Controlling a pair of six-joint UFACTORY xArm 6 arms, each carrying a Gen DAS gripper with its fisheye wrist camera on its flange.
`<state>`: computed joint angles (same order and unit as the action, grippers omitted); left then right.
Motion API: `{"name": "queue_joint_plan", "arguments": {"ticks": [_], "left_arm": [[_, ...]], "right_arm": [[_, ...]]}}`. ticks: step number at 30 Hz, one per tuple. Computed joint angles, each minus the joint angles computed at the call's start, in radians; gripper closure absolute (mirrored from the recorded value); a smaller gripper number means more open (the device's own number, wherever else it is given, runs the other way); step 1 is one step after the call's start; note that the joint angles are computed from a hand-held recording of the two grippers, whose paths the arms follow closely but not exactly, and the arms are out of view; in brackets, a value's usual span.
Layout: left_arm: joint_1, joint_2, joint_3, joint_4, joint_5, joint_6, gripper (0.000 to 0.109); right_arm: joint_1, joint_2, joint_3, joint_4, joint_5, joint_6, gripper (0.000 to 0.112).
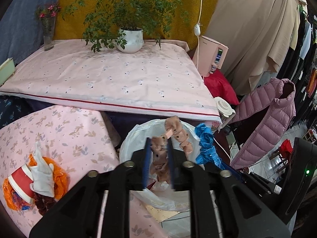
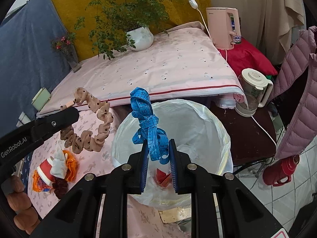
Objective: Collect trash
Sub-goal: 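Carry scrunchie and ribbon over the bin and open both grippers, then withdraw both open grippers from the bin toward the table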
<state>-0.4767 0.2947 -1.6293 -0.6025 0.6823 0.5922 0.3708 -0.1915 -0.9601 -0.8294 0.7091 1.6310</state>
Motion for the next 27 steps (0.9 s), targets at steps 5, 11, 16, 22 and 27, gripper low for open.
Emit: {"name": "queue_joint_plan", "arguments": {"ticks": [5, 11, 16, 22, 27], "left_arm": [[-0.011, -0.001, 0.018, 0.03, -0.052, -0.027, 0.053], [0.002, 0.006, 0.024, 0.07, -0.057, -0.075, 0.053], [0.013, -0.006, 0.046, 0.075, -0.067, -0.081, 0.053], [0.032, -0.024, 0.068, 0.069, -0.068, -0.082, 0.053], [0.051, -0.043, 0.09, 0.058, -0.065, -0.076, 0.052]], "right_arm": [[-0.003, -0.01, 0.007, -0.031, 0.01, 0.047, 0.074], [0.005, -0.018, 0.01, -0.04, 0.015, 0.061, 0.067], [0.021, -0.008, -0.003, -0.039, 0.024, 0.059, 0.066], [0.043, 0.007, -0.024, -0.036, 0.034, 0.052, 0.066], [0.064, 0.026, -0.054, -0.038, 0.043, 0.045, 0.066]]}}
